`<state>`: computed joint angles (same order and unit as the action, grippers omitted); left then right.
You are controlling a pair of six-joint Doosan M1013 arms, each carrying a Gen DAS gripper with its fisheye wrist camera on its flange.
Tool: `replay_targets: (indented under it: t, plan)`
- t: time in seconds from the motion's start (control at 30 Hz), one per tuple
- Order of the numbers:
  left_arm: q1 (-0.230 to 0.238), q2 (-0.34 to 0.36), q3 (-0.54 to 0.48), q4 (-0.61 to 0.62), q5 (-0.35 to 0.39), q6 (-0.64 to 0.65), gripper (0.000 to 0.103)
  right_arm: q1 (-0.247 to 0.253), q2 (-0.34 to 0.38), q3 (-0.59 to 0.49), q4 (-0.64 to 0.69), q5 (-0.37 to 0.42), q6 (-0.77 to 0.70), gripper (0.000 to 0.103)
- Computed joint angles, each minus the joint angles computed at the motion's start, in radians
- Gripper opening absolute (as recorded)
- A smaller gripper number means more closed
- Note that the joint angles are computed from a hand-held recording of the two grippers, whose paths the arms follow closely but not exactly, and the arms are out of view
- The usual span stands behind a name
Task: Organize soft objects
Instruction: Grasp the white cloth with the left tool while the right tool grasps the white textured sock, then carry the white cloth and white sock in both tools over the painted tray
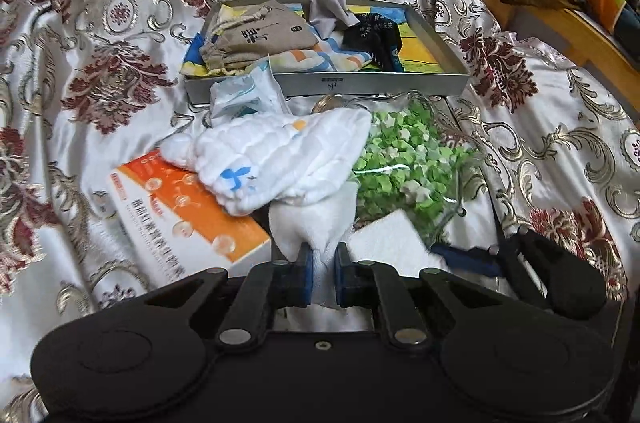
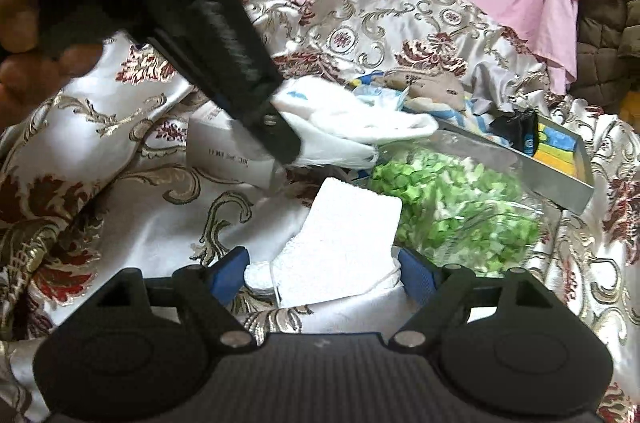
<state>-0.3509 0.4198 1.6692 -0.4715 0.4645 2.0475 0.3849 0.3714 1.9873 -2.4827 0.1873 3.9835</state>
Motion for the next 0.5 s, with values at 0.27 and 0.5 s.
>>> replay_targets:
  t: [0.27, 0.5]
  plan:
    - [-0.015, -0.070, 0.051, 0.034, -0.053, -0.061, 0.010, -0.020, -0.052, 0.042, -0.270, 0.036, 0.347, 0.084]
    - [-0.018, -0.109, 0.090, -0.035, -0.100, -0.043, 0.010, -0.019, -0.080, 0.067, -0.322, 0.127, 0.399, 0.084]
